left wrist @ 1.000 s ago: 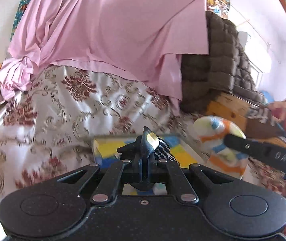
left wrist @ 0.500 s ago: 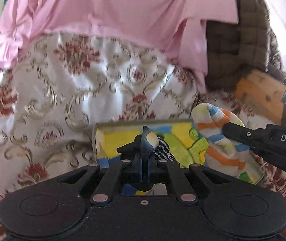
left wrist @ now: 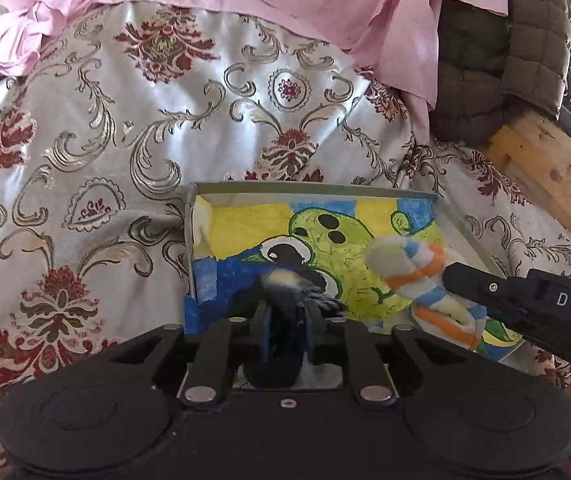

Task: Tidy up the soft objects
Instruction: 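Drop the striped sock into the tray with right tool while left drops the black sock, then move both open tools back over the remaining pile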

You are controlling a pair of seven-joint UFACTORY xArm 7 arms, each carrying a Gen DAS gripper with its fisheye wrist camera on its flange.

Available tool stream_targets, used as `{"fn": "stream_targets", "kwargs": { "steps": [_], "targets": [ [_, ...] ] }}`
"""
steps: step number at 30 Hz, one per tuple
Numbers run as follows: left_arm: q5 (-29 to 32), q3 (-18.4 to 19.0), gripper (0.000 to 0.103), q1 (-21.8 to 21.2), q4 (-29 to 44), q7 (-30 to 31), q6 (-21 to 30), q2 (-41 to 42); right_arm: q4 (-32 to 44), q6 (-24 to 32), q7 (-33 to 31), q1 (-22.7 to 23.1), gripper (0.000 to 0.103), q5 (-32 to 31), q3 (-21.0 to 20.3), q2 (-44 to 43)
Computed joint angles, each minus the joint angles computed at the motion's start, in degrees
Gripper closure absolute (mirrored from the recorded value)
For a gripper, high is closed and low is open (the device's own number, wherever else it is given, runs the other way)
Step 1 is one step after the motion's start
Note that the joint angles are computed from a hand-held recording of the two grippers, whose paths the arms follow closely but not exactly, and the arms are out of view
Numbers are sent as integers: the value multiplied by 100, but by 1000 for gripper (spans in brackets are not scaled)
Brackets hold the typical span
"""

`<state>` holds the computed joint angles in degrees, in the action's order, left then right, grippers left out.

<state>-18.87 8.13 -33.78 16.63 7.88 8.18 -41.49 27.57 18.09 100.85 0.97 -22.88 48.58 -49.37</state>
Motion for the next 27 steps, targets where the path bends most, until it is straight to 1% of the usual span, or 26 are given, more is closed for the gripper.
{"fn": "stream_targets", "kwargs": {
  "steps": [1,2,3,7,9,12,13,16,18,22,23,27],
  "targets": [
    [32,-85,80,75,-22,-41,36,-78,25,156,-58,99,55,11,-32,-29],
    [86,-203,73,186,-53,-102,94,-179,35,243,-105,181,53,11,-80,-59],
    [132,-295,68,271,-89,-159,128,-285,39,346,-148,283,49,11,-119,-118],
    [341,-619,55,602,-284,-448,302,-879,182,937,-366,588,37,-58,-162,-382],
    [429,-747,43,736,-440,-626,379,-1327,282,1263,-471,746,32,-97,-148,-577],
    [615,-935,34,952,-671,-893,581,-2117,482,1757,-609,944,27,-117,-60,-875],
    [682,-962,33,988,-725,-950,695,-2391,572,1948,-661,985,24,-123,7,-970],
    [866,-1034,23,1092,-871,-1085,1138,-3343,873,2490,-841,1071,17,-146,242,-1292],
    [969,-1147,16,1172,-951,-1219,1489,-4066,1078,2807,-932,1117,14,-89,408,-1527],
    [1135,-1267,8,1222,-1017,-1369,2222,-5401,1504,3425,-1227,1123,8,120,760,-1944],
    [1160,-1306,5,1224,-1025,-1406,2409,-5712,1604,3597,-1292,1101,8,208,843,-2042],
    [1277,-1510,2,1131,-1031,-1391,3172,-6912,1964,4199,-1480,1033,5,583,1145,-2456]
  ]
}}
